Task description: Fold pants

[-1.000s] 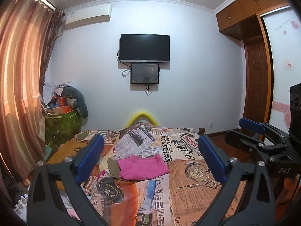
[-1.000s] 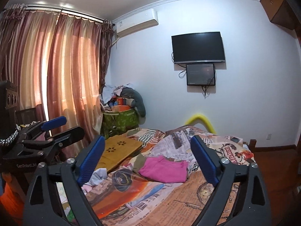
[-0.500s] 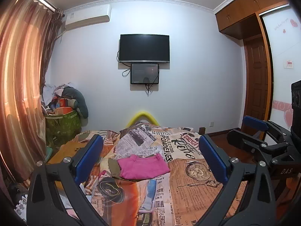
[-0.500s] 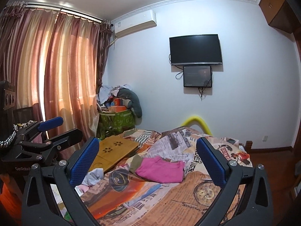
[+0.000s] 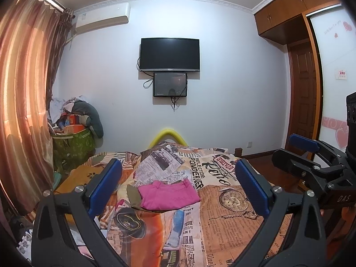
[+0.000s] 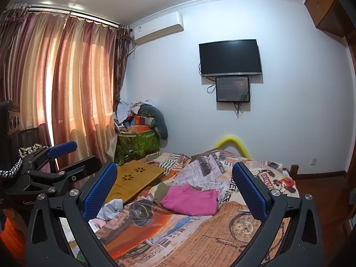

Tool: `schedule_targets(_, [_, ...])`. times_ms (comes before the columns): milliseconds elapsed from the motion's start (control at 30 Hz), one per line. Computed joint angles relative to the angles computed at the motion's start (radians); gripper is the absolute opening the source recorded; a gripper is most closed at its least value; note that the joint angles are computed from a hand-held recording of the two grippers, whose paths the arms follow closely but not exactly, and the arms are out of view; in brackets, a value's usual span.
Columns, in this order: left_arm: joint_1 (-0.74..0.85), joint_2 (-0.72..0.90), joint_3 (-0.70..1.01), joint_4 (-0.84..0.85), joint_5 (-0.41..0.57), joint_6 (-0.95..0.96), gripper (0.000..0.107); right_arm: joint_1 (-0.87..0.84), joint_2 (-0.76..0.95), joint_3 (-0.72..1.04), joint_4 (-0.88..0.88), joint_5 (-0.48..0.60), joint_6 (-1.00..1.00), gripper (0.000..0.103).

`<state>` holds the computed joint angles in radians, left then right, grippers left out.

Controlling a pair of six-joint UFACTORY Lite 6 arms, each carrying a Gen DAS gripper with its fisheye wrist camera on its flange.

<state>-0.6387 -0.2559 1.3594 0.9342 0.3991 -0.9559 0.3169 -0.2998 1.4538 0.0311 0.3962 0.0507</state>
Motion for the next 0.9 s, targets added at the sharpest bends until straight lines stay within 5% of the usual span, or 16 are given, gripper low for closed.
schedule_targets(900, [0.016, 0.009, 0.000, -0.054, -0.021, 0.033, 0.103, 0.004, -0.002, 0.004, -0.020, 0.007, 0.037, 0.103])
